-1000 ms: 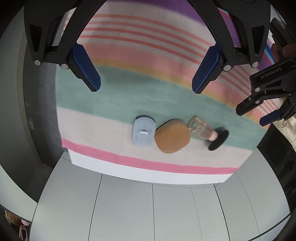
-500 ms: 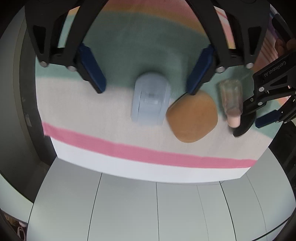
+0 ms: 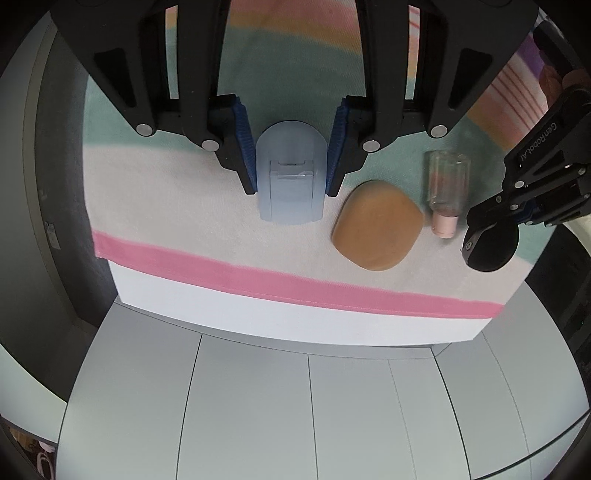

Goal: Organize objects
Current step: 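Grasp the black round brush with the left tool while the right tool grasps the pale blue case, then lift the brush and blue case and carry them over the cardboard box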

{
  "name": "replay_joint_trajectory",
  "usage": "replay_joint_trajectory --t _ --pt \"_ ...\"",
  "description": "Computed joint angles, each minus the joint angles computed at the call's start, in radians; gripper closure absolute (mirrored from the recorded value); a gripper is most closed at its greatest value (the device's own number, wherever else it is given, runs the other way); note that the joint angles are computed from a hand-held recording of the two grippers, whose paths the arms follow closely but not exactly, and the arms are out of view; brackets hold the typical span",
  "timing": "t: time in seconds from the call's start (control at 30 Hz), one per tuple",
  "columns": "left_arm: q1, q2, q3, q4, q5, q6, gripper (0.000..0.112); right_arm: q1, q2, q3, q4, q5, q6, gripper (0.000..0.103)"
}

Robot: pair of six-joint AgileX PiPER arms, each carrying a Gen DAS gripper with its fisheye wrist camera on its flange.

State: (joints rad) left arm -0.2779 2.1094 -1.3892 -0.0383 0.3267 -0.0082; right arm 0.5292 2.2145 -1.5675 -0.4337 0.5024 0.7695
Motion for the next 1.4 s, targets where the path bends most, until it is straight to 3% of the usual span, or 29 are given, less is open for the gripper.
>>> replay_joint_trajectory --t 0.2,0.63,0.9,1.23,1.4 --pt "0.026 -0.124 0.102 -0.133 0.013 0.1 0.1 0.024 -0.084 0.058 -0.006 0.028 0.028 0.065" --pt "-0.015 -0.451 0.304 -0.035 0.14 -0.017 0.1 0.118 -0.374 0.263 0.0 0.123 0.071 0.065" --pt "-0.05 -0.672 0.435 -0.031 0.226 -0.058 0.1 0.232 -0.552 0.354 0.001 0.223 0.133 0.065" --pt "0.0 -0.964 0.483 -0.01 0.372 -0.05 0.1 0.415 -0.683 0.352 -0.03 0.385 0.223 0.065" --pt "0.094 -1.067 0.504 -0.117 0.422 0.058 0.1 0.483 -0.695 0.31 -0.058 0.434 0.243 0.065"
